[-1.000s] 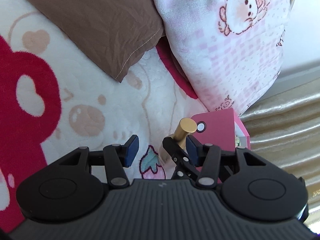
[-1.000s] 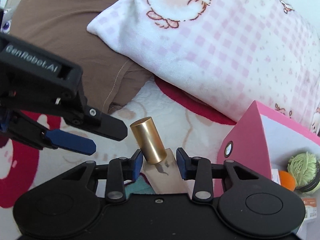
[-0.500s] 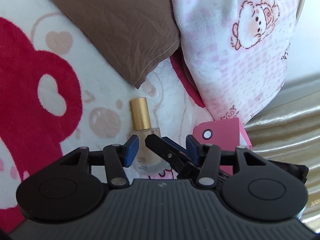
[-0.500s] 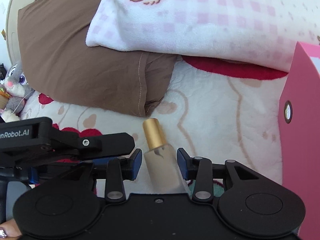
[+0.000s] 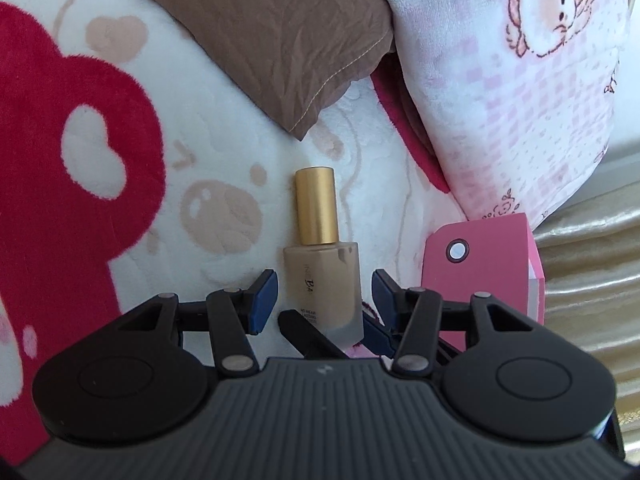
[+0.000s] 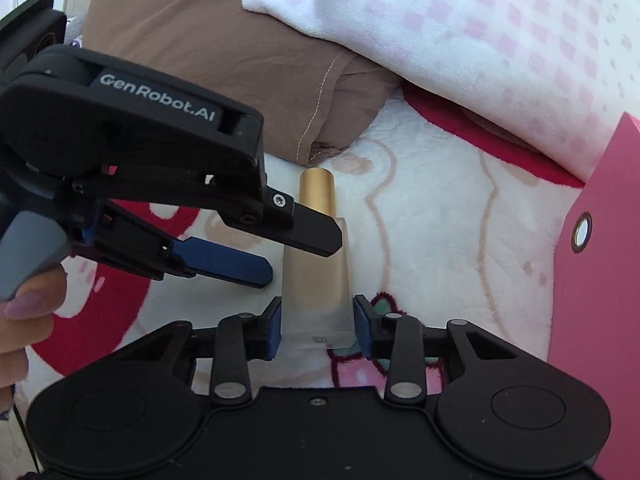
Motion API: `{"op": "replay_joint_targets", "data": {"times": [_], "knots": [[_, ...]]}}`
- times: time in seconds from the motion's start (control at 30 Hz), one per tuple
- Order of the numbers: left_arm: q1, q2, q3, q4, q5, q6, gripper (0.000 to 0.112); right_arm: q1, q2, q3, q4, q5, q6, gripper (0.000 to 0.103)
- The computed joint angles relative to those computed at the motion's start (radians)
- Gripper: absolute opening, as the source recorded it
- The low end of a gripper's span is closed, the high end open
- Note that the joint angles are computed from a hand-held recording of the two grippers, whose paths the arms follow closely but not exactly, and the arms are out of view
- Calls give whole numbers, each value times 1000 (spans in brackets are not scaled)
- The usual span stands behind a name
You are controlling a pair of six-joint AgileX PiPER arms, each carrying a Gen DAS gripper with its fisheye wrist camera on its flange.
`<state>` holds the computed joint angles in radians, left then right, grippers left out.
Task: Organize objects
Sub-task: 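Close the left tool on the foundation bottle and lift it upright, then carry the foundation bottle with the left tool into the pink box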
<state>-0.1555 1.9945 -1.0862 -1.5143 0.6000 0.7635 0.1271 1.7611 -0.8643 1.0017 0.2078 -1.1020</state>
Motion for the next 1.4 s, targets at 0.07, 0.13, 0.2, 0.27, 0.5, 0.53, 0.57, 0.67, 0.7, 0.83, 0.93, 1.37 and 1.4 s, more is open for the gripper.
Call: {"op": "replay_joint_targets", "data": {"times": [0.07,0.13,0.2,0.27,0.5,0.53,0.57,0.67,0.7,0.83,0.93,1.37,1.4], "knots": [[-6,-11,15,-36,14,-11,48,-29,-7,-8,-22,61,103,41],[-40,-58,24,34,-45,-49,47,-62,-12,-8,4,123,167,41],[-74,-113,40,155,-103,-132,43,-108,-24,2,47,215,183,41],[-85,-134,37,296,-83,-248,32,-126,-48,39,63,240,178,41],[-114,-136,103,294,-99,-277,33,-108,-131,159,91,185,100,41],[-116,-133,108,269,-105,-265,34,-121,-129,159,110,199,87,41],[-121,-131,110,258,-115,-266,35,-145,-121,152,121,235,92,41],[-121,-109,135,115,-114,-177,39,-274,-59,125,210,402,78,41],[-127,-104,142,78,-119,-153,40,-300,-43,121,225,432,63,41],[-174,-126,127,185,-187,-227,39,-279,-73,169,280,390,-90,41],[-201,-149,124,280,-217,-294,38,-269,-92,199,332,363,-220,41],[-295,-490,303,674,-235,-725,38,-266,-385,273,40,479,10,42],[-298,-516,303,711,-216,-768,38,-280,-417,268,-1,513,41,42]]}}
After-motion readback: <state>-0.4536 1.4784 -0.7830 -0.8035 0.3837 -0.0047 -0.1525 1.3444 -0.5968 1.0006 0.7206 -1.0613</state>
